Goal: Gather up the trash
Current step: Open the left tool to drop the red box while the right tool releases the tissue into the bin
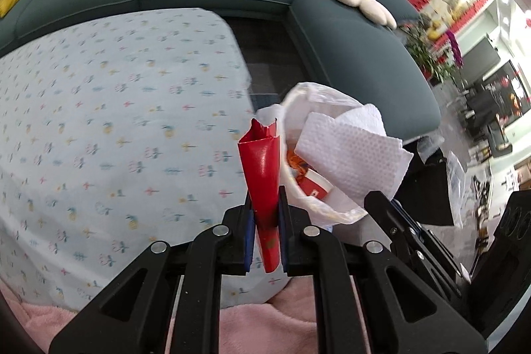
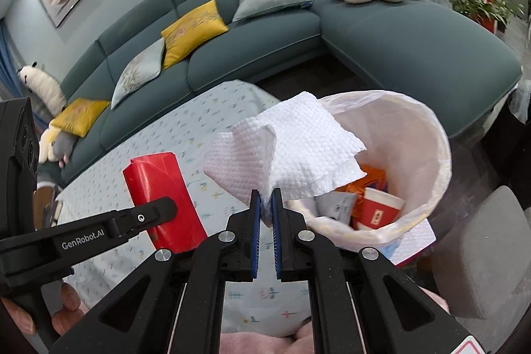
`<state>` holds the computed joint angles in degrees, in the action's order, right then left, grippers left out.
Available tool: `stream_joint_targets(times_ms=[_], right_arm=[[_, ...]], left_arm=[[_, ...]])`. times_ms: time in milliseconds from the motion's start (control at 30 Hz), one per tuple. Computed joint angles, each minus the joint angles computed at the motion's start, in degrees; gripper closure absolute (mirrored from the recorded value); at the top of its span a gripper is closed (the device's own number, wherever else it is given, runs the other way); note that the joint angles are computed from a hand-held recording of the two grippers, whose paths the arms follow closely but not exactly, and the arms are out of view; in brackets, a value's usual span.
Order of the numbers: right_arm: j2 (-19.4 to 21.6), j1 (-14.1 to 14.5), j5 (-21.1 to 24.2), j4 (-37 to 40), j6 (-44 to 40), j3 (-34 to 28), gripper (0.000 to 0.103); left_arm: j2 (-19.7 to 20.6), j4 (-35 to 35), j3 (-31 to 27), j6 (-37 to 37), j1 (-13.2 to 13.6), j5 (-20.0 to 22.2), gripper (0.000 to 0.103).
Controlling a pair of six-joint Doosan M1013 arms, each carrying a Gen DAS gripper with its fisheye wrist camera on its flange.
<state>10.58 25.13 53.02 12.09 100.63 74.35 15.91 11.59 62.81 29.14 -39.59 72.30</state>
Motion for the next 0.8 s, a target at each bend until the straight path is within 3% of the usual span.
stream_joint_targets(times_ms=[633, 800], right_arm=[[-0.4, -6.3, -1.8, -0.9, 3.8, 1.4, 0.097], [0.4, -6.7, -1.6, -0.8, 4.1, 1.0, 0.097]], left_arm=[[8.8, -5.6, -11.0, 12.4, 0.0, -3.0, 0.091], [10.5, -5.6, -12.8, 12.8, 0.3, -2.5, 0.084]])
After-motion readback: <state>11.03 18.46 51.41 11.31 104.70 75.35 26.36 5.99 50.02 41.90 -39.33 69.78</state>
